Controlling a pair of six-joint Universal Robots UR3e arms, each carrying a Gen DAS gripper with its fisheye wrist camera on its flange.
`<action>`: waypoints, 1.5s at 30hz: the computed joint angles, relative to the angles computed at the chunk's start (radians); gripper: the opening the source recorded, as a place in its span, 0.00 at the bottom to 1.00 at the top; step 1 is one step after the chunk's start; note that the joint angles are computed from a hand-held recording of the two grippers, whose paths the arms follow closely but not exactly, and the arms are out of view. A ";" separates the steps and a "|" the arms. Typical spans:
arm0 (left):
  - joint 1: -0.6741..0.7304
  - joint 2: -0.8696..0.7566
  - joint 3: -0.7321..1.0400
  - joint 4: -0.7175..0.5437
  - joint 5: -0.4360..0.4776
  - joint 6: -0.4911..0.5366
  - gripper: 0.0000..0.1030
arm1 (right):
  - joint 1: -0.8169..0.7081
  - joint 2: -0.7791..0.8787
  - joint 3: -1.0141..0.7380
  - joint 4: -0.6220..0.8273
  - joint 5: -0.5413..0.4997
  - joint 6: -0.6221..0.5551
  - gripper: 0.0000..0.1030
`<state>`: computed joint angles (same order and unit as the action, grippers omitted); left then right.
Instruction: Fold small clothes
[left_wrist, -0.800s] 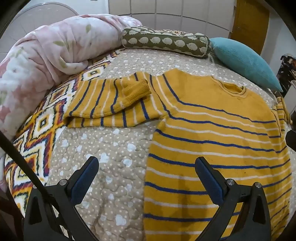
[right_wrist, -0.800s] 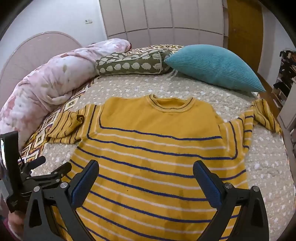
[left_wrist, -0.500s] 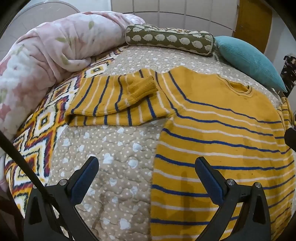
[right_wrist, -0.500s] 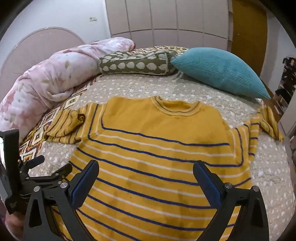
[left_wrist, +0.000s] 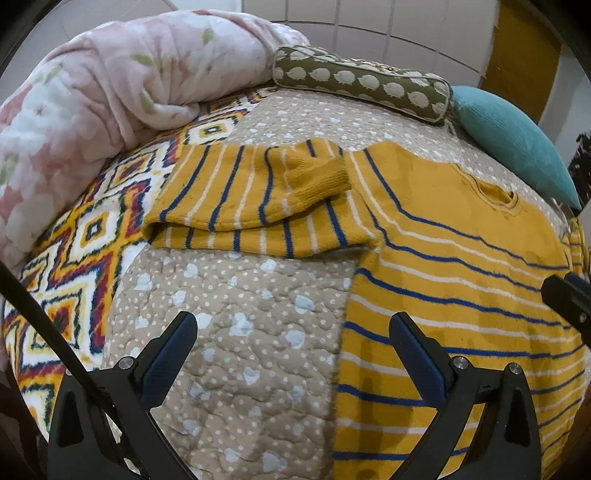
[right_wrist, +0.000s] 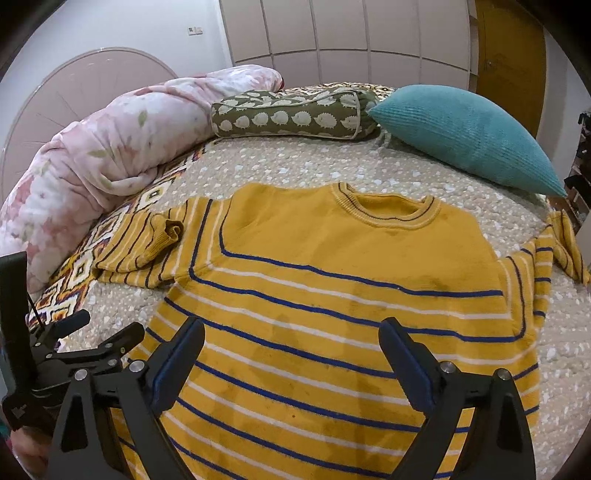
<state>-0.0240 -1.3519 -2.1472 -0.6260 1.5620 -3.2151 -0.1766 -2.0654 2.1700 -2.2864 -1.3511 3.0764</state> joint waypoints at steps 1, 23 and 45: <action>0.014 0.007 -0.006 -0.001 -0.008 -0.002 1.00 | -0.004 0.005 0.002 -0.003 0.014 -0.004 0.95; 0.108 -0.007 0.052 -0.041 -0.016 0.033 1.00 | 0.126 0.214 -0.088 -0.167 -0.024 0.018 0.71; 0.301 -0.084 -0.028 0.124 -0.104 0.065 1.00 | 0.399 1.008 -0.733 -0.312 0.035 0.112 0.13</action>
